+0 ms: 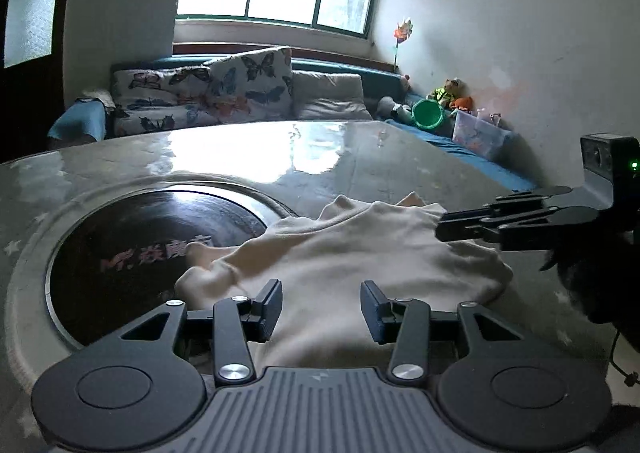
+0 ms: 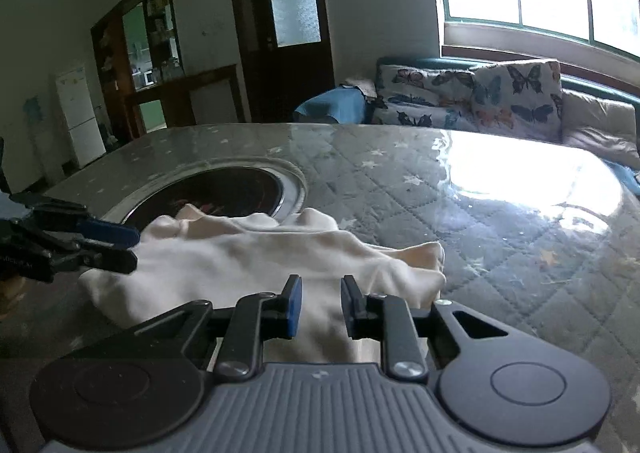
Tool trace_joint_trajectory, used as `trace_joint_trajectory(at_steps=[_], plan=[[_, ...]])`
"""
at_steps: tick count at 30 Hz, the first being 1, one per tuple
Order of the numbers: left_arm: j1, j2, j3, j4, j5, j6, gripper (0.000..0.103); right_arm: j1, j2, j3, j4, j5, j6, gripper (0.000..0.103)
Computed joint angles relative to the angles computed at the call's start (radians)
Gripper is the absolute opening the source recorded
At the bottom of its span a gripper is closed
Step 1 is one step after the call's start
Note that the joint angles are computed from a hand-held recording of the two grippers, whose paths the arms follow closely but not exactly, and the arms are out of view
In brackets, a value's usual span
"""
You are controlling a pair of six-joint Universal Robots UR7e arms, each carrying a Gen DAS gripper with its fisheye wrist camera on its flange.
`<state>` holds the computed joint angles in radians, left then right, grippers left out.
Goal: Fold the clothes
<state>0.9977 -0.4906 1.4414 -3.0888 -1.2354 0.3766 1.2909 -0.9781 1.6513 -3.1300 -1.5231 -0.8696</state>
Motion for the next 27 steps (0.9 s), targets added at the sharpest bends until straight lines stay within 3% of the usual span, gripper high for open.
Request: trace_joint_trajectory(at_steps=[6,10,14,18,27], plan=[[0.009,0.024,-0.039,0.054,0.045,-0.012,0.047,-0.012,0.008,-0.028,0.009,-0.027,0.063,0.022],[-0.007,0.022,-0.018,-0.028,0.094,-0.018,0.052,-0.025,-0.012,-0.017,-0.008,-0.019,0.088,0.039],[-0.022,0.052,-0.056,-0.056,0.215,-0.060,0.061,-0.039,-0.013,-0.029,-0.001,-0.028,0.141,0.044],[-0.026,0.072,-0.097,-0.004,0.286,-0.105,0.071,-0.047,-0.008,-0.037,0.016,-0.019,0.180,0.047],[-0.018,0.093,-0.143,0.084,0.296,-0.172,0.069,-0.051,-0.001,-0.035,0.022,0.005,0.181,0.048]])
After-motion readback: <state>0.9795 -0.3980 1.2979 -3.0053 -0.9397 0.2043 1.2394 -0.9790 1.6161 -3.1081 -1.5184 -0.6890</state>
